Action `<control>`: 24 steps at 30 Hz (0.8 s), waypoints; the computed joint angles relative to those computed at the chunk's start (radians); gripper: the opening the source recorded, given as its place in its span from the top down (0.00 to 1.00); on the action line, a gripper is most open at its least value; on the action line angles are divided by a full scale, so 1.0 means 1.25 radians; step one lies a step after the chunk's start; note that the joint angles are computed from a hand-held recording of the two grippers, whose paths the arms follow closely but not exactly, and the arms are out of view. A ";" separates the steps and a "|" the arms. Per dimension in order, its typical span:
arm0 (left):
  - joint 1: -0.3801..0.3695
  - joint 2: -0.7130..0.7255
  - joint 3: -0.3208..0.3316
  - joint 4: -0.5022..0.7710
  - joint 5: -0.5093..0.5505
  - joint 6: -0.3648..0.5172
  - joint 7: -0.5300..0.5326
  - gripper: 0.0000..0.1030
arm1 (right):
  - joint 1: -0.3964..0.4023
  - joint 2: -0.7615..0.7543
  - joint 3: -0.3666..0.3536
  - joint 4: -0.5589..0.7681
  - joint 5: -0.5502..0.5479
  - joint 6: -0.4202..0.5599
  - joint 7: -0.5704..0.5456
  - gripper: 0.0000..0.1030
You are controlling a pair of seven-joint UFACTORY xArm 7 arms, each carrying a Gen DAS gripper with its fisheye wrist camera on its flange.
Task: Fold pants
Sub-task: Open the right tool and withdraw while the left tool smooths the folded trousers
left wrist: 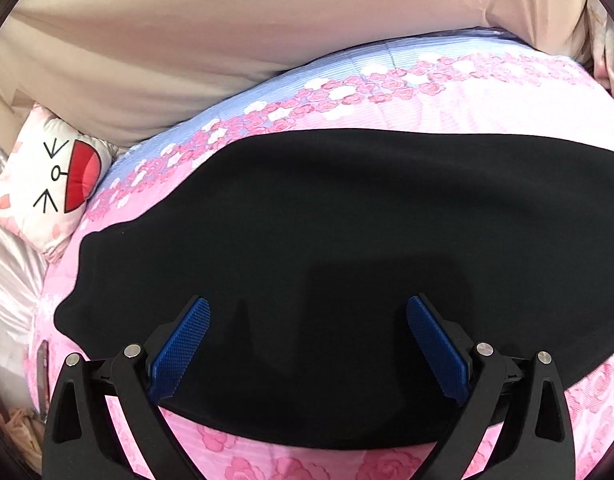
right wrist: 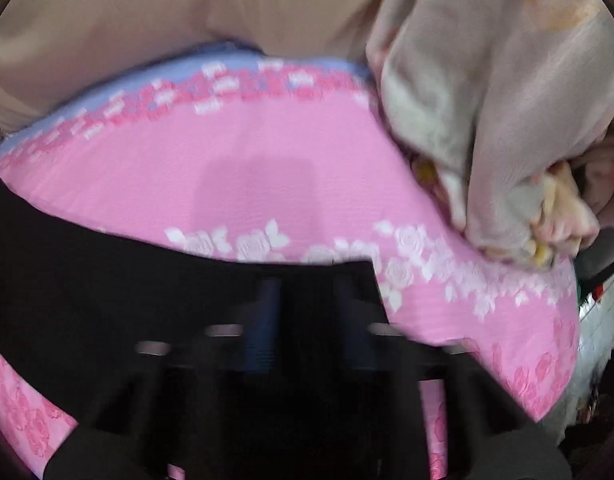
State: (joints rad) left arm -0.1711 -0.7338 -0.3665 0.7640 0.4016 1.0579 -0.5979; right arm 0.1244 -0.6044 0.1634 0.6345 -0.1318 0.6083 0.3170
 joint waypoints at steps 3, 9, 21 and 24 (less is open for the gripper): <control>-0.006 -0.004 0.005 -0.005 -0.010 0.000 0.001 0.05 | -0.017 -0.039 -0.020 -0.022 0.007 -0.058 0.025 0.90; -0.003 0.001 -0.002 -0.020 0.007 -0.021 -0.012 0.05 | -0.023 -0.043 -0.032 -0.048 0.041 -0.096 0.037 0.74; -0.017 -0.043 0.020 -0.037 -0.019 -0.019 0.017 0.05 | -0.075 -0.299 -0.018 -0.171 0.085 -0.019 0.168 0.86; -0.014 -0.093 0.041 -0.060 -0.038 -0.011 0.027 0.05 | -0.027 -0.431 -0.054 -0.240 0.138 0.043 0.194 0.21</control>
